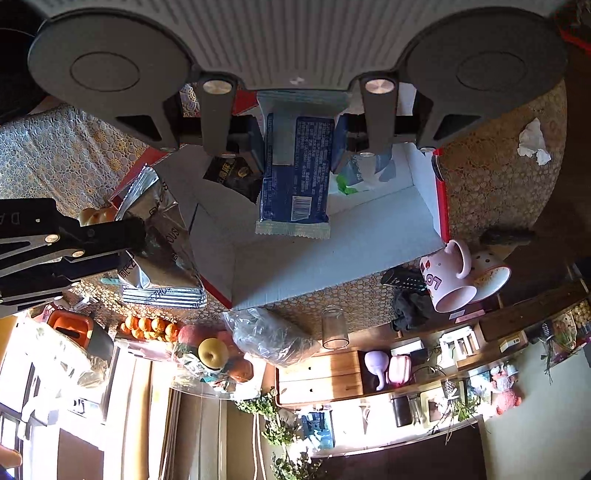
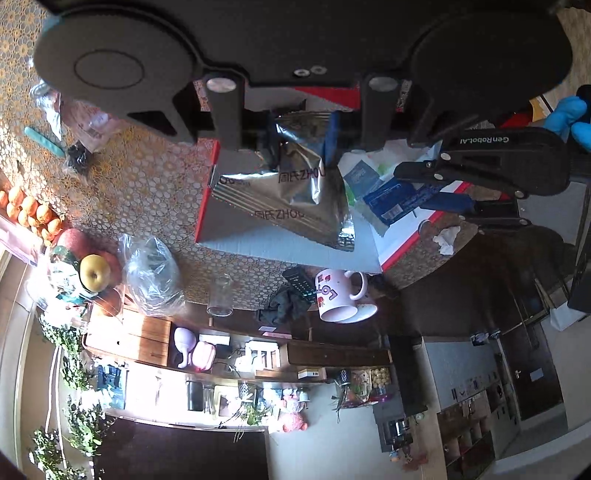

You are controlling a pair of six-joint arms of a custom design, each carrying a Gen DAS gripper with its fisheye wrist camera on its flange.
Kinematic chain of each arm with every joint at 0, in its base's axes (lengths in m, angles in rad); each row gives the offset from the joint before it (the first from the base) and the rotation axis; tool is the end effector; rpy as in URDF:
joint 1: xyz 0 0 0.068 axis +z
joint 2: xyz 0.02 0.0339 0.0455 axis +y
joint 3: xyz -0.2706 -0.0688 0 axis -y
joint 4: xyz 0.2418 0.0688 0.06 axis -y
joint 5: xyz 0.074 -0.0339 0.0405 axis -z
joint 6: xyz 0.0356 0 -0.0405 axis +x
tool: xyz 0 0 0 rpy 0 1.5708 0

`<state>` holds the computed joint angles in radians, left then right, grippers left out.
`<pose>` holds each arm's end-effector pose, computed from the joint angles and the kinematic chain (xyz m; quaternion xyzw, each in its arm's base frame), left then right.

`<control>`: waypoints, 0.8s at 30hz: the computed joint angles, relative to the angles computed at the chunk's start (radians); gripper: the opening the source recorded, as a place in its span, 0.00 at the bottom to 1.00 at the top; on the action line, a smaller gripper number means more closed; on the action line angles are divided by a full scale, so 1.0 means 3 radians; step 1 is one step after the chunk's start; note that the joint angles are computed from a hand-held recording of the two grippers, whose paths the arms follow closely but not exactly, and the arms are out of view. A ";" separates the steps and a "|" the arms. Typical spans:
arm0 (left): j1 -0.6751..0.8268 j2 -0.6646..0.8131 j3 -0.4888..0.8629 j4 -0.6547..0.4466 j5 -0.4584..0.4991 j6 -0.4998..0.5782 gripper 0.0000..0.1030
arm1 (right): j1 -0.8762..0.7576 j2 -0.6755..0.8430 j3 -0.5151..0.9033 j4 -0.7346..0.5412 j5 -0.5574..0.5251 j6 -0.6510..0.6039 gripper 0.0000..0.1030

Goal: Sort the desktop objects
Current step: 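Carry blue snack bar with left gripper toward red box while right carries foil bag, then open right gripper to drop foil bag into box while left releases blue snack bar inside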

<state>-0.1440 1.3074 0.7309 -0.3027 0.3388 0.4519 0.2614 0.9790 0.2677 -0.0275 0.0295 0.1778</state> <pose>0.2493 -0.0481 0.2104 0.3269 0.8697 -0.1055 0.3545 0.1668 0.0435 0.1519 -0.0323 0.9141 0.0749 0.3973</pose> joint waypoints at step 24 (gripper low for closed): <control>-0.0252 0.1324 0.1008 -0.0067 -0.0414 -0.0169 0.35 | -0.0152 0.1746 0.0645 0.0518 -0.0091 -0.0329 0.24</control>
<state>-0.2197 1.7045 1.0334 -0.3228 0.2147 0.4013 0.2159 1.5028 0.4612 0.1279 0.0023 0.0791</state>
